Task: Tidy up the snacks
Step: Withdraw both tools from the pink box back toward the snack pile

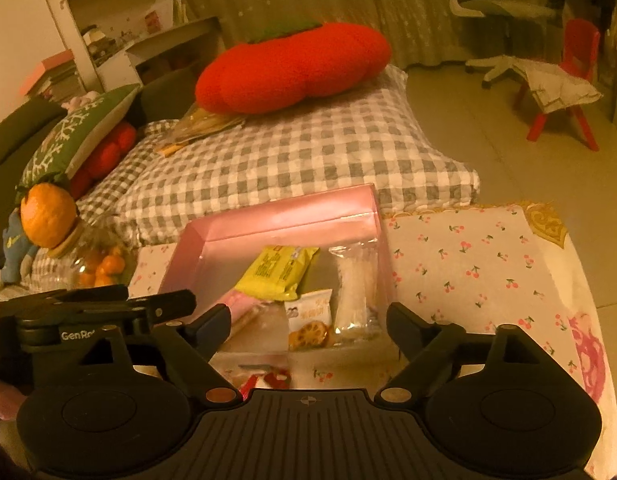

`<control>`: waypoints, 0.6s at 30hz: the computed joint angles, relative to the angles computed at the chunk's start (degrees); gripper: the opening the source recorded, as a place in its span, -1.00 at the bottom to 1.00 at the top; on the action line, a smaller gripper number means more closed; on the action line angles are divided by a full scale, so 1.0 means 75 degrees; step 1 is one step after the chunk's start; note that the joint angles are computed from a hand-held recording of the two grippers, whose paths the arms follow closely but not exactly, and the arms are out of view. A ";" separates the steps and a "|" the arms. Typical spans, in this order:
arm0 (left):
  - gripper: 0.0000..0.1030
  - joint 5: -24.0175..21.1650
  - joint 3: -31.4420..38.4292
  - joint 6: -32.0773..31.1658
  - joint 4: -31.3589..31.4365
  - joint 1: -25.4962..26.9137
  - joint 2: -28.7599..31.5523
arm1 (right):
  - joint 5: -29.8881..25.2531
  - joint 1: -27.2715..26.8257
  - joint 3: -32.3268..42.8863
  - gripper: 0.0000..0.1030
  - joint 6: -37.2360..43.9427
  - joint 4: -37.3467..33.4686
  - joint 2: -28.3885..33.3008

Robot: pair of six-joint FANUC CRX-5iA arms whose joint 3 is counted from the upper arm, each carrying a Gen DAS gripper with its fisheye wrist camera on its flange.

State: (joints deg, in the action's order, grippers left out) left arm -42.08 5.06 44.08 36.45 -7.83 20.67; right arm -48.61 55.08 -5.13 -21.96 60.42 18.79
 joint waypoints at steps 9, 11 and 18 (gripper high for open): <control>0.99 0.0031 -0.0851 -0.0955 0.0464 0.0240 -0.0630 | -0.0494 0.0439 0.0330 0.75 0.0408 -0.0189 0.0188; 0.99 0.0031 -0.1008 -0.1185 0.0490 0.0277 -0.0761 | -0.0557 0.0530 0.0407 0.75 0.0484 -0.0222 0.0237; 0.99 0.0062 -0.1388 -0.1307 0.0191 0.0493 -0.1157 | -0.0764 0.0843 0.0495 0.76 0.0457 -0.0154 0.0332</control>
State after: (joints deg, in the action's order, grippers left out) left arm -41.62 -5.34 34.28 37.88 -4.14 11.99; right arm -54.33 61.41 -1.42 -18.53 59.26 21.29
